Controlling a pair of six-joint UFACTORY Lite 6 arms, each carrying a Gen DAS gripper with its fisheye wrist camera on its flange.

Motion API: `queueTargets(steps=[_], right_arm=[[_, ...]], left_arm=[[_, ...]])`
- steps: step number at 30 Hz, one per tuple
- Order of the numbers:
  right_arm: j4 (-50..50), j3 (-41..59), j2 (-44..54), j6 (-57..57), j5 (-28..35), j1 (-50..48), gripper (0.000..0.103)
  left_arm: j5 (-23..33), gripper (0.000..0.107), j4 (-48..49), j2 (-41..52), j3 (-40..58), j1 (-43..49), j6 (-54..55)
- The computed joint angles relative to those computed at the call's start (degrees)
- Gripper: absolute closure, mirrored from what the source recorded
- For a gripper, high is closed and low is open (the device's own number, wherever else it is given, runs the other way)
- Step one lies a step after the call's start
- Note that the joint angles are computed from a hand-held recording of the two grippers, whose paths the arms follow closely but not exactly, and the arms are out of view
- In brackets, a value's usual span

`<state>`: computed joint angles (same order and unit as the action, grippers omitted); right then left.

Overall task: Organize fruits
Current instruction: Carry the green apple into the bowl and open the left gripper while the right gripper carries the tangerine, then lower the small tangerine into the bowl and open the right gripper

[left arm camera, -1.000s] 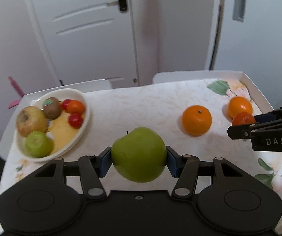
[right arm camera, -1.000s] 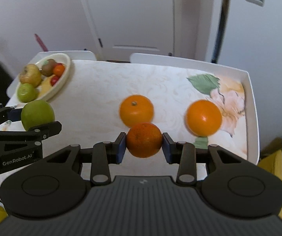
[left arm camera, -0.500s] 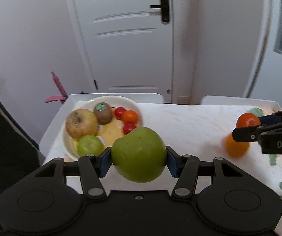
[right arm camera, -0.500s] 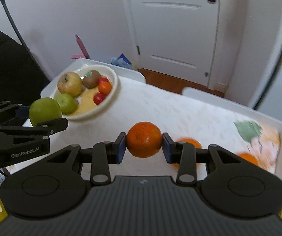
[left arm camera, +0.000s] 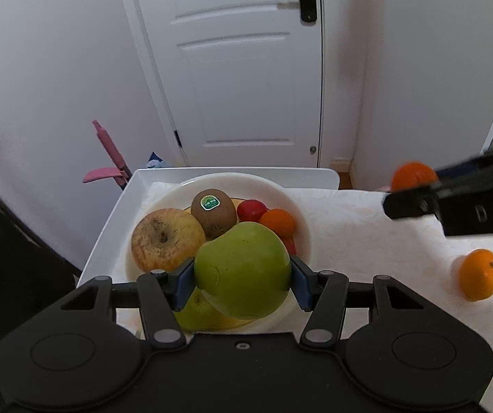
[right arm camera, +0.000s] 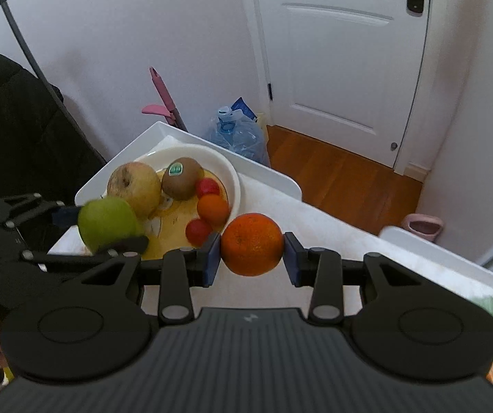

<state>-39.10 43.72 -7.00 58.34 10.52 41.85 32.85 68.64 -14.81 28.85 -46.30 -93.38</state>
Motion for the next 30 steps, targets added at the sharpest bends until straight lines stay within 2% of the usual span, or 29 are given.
queueTargets(steps=[2, 6, 13, 16, 17, 19, 20, 21, 30], right_arm=[[1.28, 3.02, 3.85, -2.09, -0.96, -0.98, 0.050], [0.09, 8.29, 10.53, -2.02, -2.17, -2.33, 0.050], [12.76, 13.74, 17.44, -15.48, -3.67, -4.02, 0.050], [13.80, 14.95, 19.25, -16.87, -4.06, -4.24, 0.050], [15.86, 15.38, 19.80, -19.06, -4.23, -4.35, 0.050], [18.09, 15.99, 20.54, -21.47, -4.26, -4.42, 0.050], [19.34, 16.30, 20.78, -22.98, -4.18, -4.48, 0.050], [20.42, 16.65, 21.08, -24.27, -4.17, -4.48, 0.050], [26.93, 20.27, 23.55, -32.36, -3.80, -3.11, 0.050]], left_arm=[[-2.30, 0.047, 2.30, 3.36, 1.14, 2.11, 0.05], [-3.27, 0.047, 7.40, 10.78, 3.83, 3.02, -1.86], [-6.93, 0.046, 10.45, 17.02, 5.85, 5.38, -3.04], [-8.18, 0.046, 10.76, 18.15, 6.45, 6.08, -3.46], [-8.12, 0.044, 12.16, 18.05, 6.12, 6.05, -5.13], [-7.11, 0.030, 14.71, 16.71, 5.11, 5.60, -8.12], [-7.19, 0.018, 15.86, 15.66, 4.48, 5.82, -9.50], [-7.76, 0.014, 17.05, 14.12, 3.61, 6.27, -11.06], [-8.50, 0.014, 13.07, 3.11, -1.45, 9.03, -9.82]])
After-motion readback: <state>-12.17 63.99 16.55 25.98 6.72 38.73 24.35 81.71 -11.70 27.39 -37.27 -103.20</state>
